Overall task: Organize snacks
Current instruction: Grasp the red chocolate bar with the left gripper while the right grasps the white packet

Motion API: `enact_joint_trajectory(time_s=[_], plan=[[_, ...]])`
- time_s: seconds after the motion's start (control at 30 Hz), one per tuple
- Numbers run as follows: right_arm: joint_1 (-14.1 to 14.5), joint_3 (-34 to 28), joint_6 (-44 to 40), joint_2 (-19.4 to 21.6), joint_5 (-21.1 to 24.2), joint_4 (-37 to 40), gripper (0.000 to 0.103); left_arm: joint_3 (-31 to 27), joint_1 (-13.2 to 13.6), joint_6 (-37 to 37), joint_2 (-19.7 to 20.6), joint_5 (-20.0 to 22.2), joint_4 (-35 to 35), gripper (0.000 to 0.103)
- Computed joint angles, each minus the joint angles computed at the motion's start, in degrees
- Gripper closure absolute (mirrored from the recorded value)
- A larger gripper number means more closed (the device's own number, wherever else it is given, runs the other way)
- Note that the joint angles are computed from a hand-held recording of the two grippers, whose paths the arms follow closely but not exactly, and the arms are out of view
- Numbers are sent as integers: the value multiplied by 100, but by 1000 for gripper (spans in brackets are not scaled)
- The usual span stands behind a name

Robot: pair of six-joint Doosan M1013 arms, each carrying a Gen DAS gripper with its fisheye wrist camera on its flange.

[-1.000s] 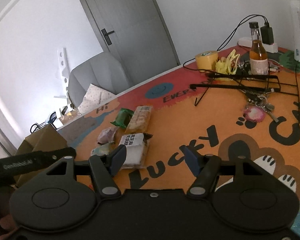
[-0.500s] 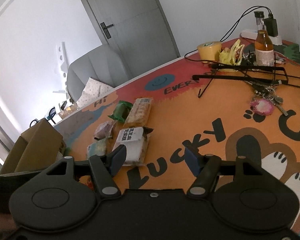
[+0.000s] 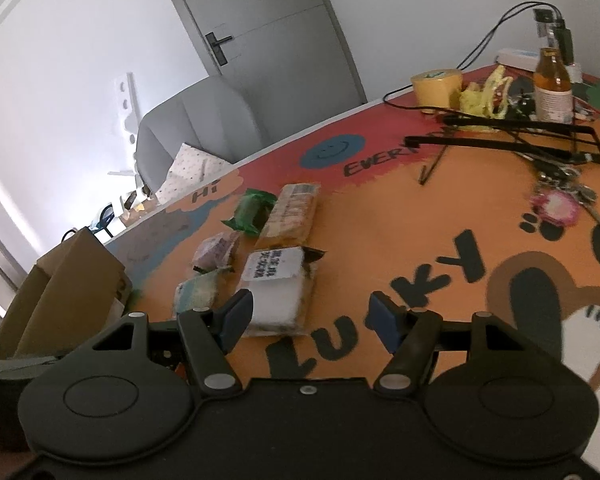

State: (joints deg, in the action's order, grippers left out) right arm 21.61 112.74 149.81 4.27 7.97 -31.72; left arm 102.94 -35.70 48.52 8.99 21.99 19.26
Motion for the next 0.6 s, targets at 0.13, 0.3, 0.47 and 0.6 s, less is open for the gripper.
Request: enact_joint_trajectory(time_s=[0.13,0.3,0.47,0.6], plan=[[44,-90,-179,90,-32,99,38,14,42,-396,-60,-43,328,83],[110,-237,319,249,65,-463,38,22,90,-601,-85,-75,520,83],[176,-374,461,395,155,-647,33,23,138,-710,-68,-63,582,83],[251,-461,517,480,236,-842,29,18,158,-869,-55,-45,743,83]])
